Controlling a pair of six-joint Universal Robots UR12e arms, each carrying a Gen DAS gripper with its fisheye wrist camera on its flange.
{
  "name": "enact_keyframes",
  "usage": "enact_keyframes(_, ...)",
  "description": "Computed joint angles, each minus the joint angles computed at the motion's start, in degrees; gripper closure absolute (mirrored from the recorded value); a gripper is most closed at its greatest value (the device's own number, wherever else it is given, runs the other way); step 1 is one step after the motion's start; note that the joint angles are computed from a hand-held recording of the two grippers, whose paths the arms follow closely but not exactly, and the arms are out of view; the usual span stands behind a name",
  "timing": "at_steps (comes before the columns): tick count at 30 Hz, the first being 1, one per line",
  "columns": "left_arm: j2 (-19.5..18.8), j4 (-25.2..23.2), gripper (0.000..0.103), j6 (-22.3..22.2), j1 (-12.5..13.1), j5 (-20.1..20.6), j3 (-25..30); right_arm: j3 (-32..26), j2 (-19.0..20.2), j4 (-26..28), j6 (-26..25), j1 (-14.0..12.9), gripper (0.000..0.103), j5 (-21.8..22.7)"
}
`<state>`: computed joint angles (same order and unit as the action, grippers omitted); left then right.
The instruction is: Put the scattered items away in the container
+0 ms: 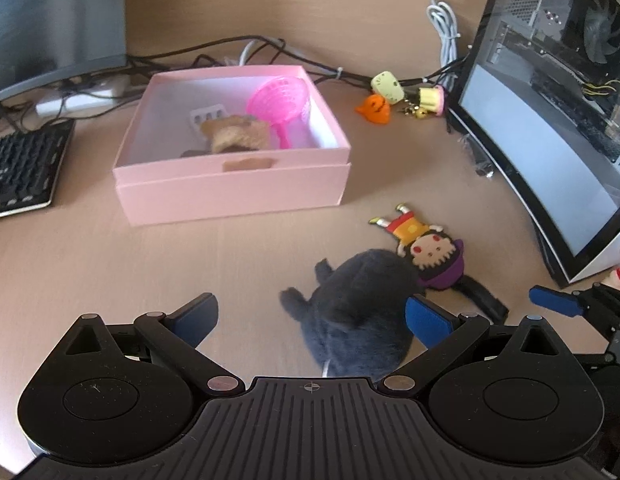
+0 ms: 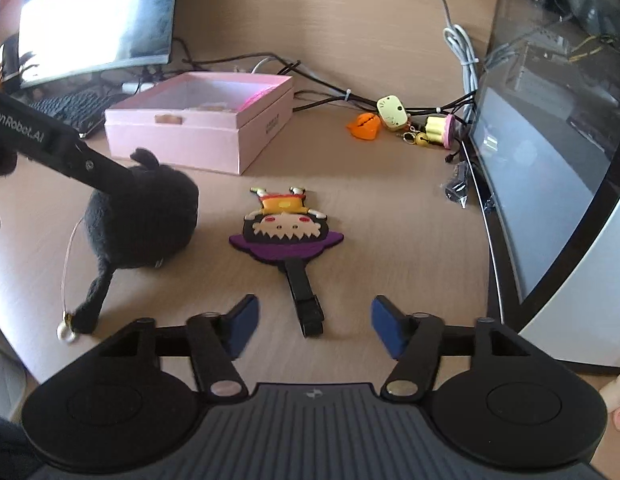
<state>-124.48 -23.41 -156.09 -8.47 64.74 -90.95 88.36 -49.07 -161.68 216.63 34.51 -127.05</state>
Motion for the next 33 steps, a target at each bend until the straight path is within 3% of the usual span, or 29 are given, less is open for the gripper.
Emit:
enact_keyframes(4, 0.3, 0.1, 0.001, -0.9, 0.5, 0.5, -0.7, -0.1, 0.2, 0.1, -0.8, -0.4, 0.051, 0.9)
enact_keyframes(9, 1.0, 0.2, 0.001, -0.6, 0.9, 0.9, -1.7, -1.2, 1.0, -0.2, -1.5, -1.2, 0.088, 4.4)
enact_keyframes(15, 0.7, 2.2, 0.001, -2.5, 0.7, 1.8, -1.4, 1.8, -1.2, -2.9, -3.8, -0.3, 0.089, 6.7)
enact_keyframes(18, 0.3, 3.1, 0.001, -3.0, 0.5, 1.6, -1.0, 5.2, -4.0, -1.3, -5.2, 0.7, 0.089, 6.5)
enact_keyframes(20, 0.1, 3.4, 0.001, -3.1, 0.3, 1.2, -0.9, 6.2, -5.4, 5.4, -5.7, 1.8, 0.087, 0.8)
enact_keyframes(22, 0.0, 2.8, 0.001, -2.8, 0.0, 0.8, -0.7, 6.3, -6.1, 14.6, 0.7, 2.4, 0.082, -7.1)
enact_keyframes(24, 0.0, 2.3, 0.001, -1.8, -0.4, 0.9, -0.6, 7.1, -7.2, 18.4, 9.5, 2.2, 0.074, -9.8)
enact_keyframes(26, 0.0, 2.3, 0.001, -0.4, -0.6, 0.8, -0.6, 8.0, -7.7, 15.3, 14.8, 2.3, 0.063, -10.4)
enact_keyframes(27, 0.0, 2.3, 0.001, 0.1, -0.7, 0.7, -0.7, 8.1, -7.6, 13.0, 15.4, 2.4, 0.051, -10.3)
enact_keyframes(28, 0.1, 2.3, 0.001, 0.5, -0.8, 0.8, -0.7, 7.8, -7.0, 10.5, 14.9, 2.5, 0.047, -9.9)
enact_keyframes(33, 0.3, 3.0, 0.001, 0.8, -0.7, 1.4, -0.9, 3.5, -2.9, 5.5, 12.7, 2.0, 0.045, -7.5)
